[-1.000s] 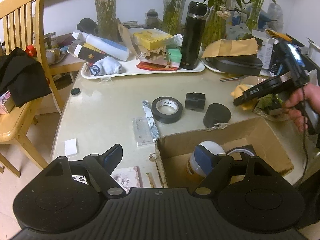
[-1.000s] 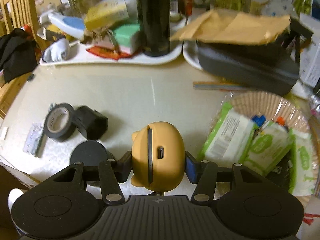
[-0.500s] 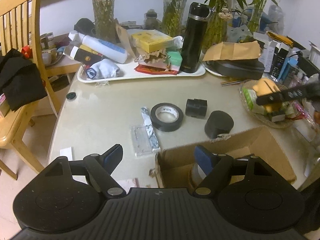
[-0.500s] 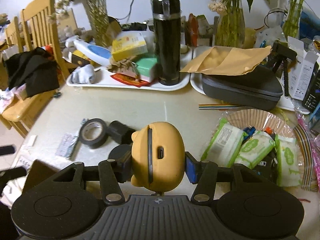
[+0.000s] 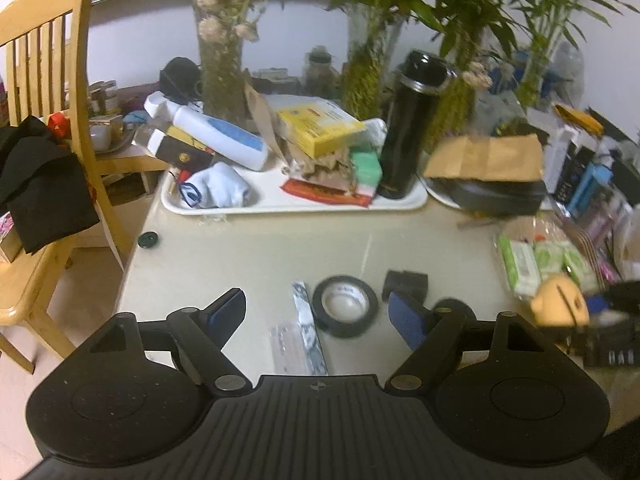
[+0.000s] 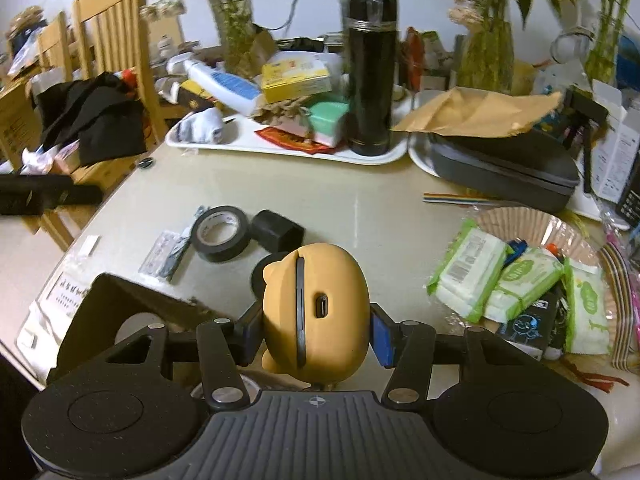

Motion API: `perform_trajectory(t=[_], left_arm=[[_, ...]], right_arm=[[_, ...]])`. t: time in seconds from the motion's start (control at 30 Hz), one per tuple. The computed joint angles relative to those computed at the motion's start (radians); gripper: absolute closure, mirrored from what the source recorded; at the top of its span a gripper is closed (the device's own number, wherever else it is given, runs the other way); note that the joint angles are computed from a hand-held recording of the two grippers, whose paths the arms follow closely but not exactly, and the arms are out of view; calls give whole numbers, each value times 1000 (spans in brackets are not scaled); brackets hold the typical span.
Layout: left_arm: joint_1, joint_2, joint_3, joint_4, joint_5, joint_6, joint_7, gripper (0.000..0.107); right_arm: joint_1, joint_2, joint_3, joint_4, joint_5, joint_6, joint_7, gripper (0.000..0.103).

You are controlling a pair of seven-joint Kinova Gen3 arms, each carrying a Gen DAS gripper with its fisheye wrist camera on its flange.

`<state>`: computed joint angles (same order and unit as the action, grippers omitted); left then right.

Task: Organize rigid objects
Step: 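Grasp the clear plastic plate with the left tool while the right tool holds the yellow figure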

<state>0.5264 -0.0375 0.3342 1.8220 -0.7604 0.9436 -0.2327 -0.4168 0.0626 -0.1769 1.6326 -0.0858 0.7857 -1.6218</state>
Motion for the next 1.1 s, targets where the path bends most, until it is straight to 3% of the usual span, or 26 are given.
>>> perform_trajectory(t=[0.4,0.77,1.1], left_arm=[[-15,10,-29,-3,48,34,-79,29],[-41,39,-55,35,78,-8,-139,29],[-57,84,-100,69,124,-97,-173,29]], right_arm=[[7,-23,1,16,-36,-29,17,46],[31,-21,7,6,-119,-31,67,46],[46,-16,7,-4,-205,-24,139,46]])
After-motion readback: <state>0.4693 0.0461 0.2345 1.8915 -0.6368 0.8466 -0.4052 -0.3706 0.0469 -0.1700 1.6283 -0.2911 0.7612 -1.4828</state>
